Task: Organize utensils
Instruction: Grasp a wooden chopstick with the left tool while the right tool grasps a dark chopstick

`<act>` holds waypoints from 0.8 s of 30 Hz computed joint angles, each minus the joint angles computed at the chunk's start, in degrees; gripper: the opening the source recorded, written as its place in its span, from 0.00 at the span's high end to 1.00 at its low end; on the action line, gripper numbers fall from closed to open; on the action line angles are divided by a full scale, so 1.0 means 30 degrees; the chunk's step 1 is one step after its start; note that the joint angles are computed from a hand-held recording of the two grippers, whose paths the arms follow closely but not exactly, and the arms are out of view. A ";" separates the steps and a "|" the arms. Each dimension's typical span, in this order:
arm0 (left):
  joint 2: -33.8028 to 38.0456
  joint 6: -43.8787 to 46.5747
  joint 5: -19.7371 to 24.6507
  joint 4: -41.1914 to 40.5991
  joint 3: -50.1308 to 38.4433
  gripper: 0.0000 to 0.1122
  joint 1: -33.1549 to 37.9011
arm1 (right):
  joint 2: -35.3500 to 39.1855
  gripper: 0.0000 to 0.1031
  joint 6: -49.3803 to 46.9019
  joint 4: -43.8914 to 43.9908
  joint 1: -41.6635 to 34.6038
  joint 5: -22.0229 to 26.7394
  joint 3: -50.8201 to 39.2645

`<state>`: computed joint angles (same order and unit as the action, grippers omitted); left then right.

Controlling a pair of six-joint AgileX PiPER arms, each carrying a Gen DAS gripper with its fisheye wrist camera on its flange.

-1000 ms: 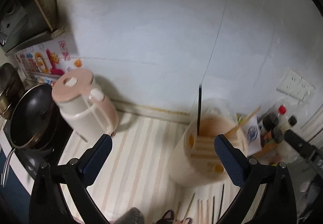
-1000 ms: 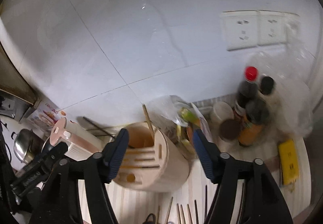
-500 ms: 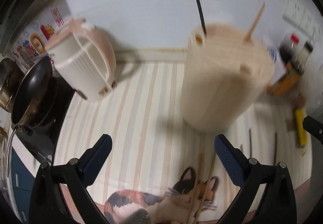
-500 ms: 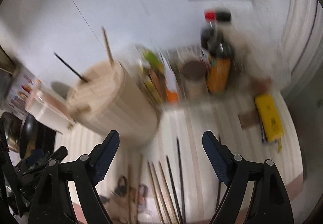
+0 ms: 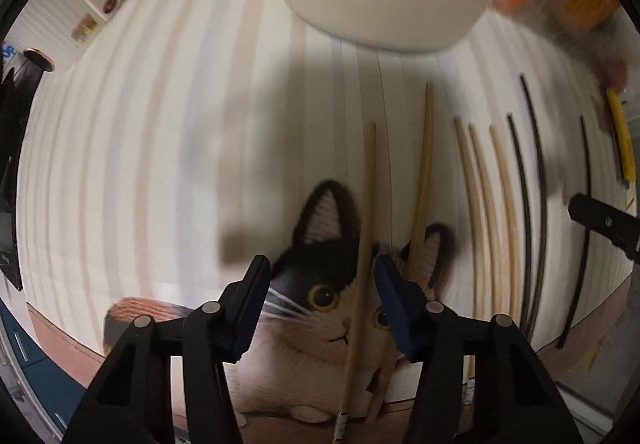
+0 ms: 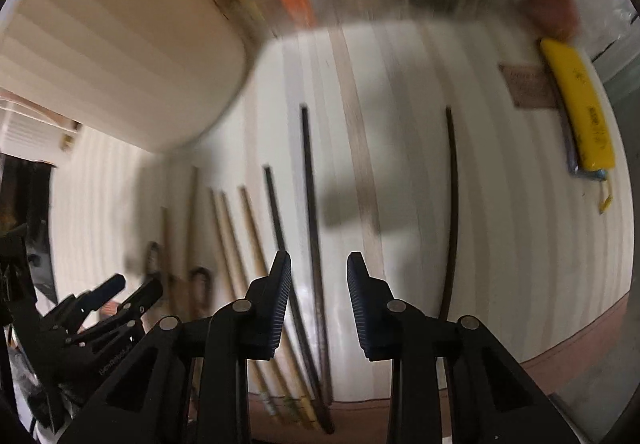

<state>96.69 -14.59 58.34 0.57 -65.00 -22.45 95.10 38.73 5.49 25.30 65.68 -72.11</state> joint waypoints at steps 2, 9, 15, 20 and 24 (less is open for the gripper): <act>0.0009 -0.0211 -0.0272 0.0465 -0.0090 0.62 -0.0446 | 0.0525 0.70 -0.0026 -0.0053 0.0056 -0.0245 0.0146; 0.0330 0.0024 -0.0231 0.0222 -0.0878 0.96 0.0484 | 0.2427 0.95 0.0506 -0.1059 0.0923 0.0254 -0.0925; 0.0311 0.1106 0.0671 -0.0324 -0.1176 0.96 0.2746 | 0.1173 0.95 -0.0117 -0.0552 0.0664 0.1022 0.0738; -0.0075 0.2154 0.1240 -0.0530 -0.0699 0.94 0.3673 | -0.0200 0.95 -0.0899 -0.0008 0.0353 0.1135 0.2572; 0.0001 0.2144 0.1783 -0.0042 -0.0787 0.93 0.3128 | -0.0184 0.94 -0.1030 -0.0032 0.0045 0.1245 0.2652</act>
